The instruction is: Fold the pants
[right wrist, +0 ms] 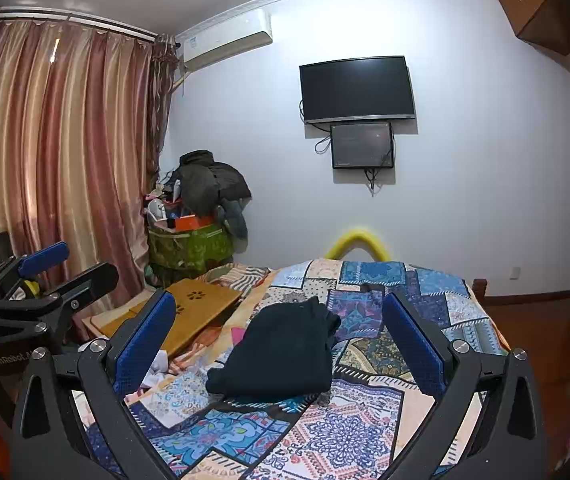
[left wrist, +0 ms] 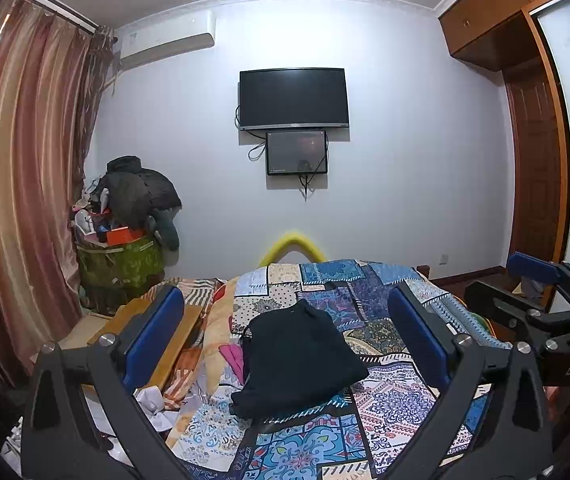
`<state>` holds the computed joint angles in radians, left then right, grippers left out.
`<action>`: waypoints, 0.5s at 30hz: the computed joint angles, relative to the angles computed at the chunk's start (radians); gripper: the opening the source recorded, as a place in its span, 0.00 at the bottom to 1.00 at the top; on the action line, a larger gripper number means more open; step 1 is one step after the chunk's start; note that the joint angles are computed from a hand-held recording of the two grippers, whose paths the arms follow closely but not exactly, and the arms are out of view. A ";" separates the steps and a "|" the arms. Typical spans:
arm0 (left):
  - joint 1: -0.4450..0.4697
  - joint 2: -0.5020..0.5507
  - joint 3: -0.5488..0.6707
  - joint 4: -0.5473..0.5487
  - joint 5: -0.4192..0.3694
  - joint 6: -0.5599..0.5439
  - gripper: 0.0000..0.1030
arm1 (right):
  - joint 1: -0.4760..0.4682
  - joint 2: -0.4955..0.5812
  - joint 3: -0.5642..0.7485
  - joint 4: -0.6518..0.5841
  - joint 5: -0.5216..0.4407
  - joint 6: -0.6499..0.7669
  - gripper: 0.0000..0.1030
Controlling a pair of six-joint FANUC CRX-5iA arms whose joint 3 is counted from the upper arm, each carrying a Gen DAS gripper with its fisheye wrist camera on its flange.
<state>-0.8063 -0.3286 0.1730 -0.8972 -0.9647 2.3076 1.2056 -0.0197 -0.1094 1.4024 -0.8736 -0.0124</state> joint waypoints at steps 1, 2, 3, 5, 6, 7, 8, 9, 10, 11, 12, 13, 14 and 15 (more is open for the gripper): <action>0.002 0.001 0.000 0.003 0.000 -0.001 1.00 | 0.001 0.000 0.001 -0.001 -0.002 0.002 1.00; 0.005 0.001 0.000 0.008 0.001 -0.001 1.00 | 0.002 0.002 0.002 -0.001 -0.004 0.004 1.00; 0.008 0.000 -0.002 0.013 0.003 -0.001 1.00 | 0.003 0.003 0.004 -0.003 -0.006 0.006 1.00; 0.014 -0.003 -0.005 0.022 0.009 -0.003 1.00 | 0.006 0.004 0.008 -0.009 -0.010 0.011 1.00; 0.024 -0.003 -0.004 0.032 0.014 -0.010 1.00 | 0.006 0.004 0.009 -0.011 -0.011 0.012 1.00; 0.024 -0.004 -0.004 0.031 0.014 -0.011 1.00 | 0.006 0.003 0.009 -0.012 -0.011 0.013 1.00; 0.025 -0.004 -0.004 0.032 0.015 -0.011 1.00 | 0.007 0.004 0.010 -0.014 -0.012 0.014 1.00; 0.027 -0.005 -0.005 0.034 0.017 -0.013 1.00 | 0.007 0.004 0.011 -0.018 -0.011 0.016 1.00; 0.028 -0.005 -0.005 0.034 0.017 -0.014 1.00 | 0.007 0.004 0.012 -0.020 -0.011 0.017 1.00; 0.027 -0.005 -0.005 0.033 0.015 -0.013 1.00 | 0.008 0.004 0.012 -0.020 -0.012 0.016 1.00; 0.027 -0.005 -0.005 0.032 0.015 -0.010 1.00 | 0.008 0.004 0.012 -0.019 -0.013 0.015 1.00; 0.027 -0.002 -0.002 0.029 0.013 -0.005 1.00 | 0.008 0.005 0.014 -0.019 -0.015 0.015 1.00; 0.026 -0.002 -0.001 0.026 0.010 0.002 1.00 | 0.009 0.006 0.016 -0.019 -0.016 0.015 1.00; 0.028 -0.002 -0.001 0.028 0.008 0.003 1.00 | 0.009 0.006 0.015 -0.019 -0.016 0.014 1.00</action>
<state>-0.7784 -0.3301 0.1720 -0.8689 -0.9563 2.3111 1.2150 -0.0141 -0.0940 1.3831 -0.8898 0.0017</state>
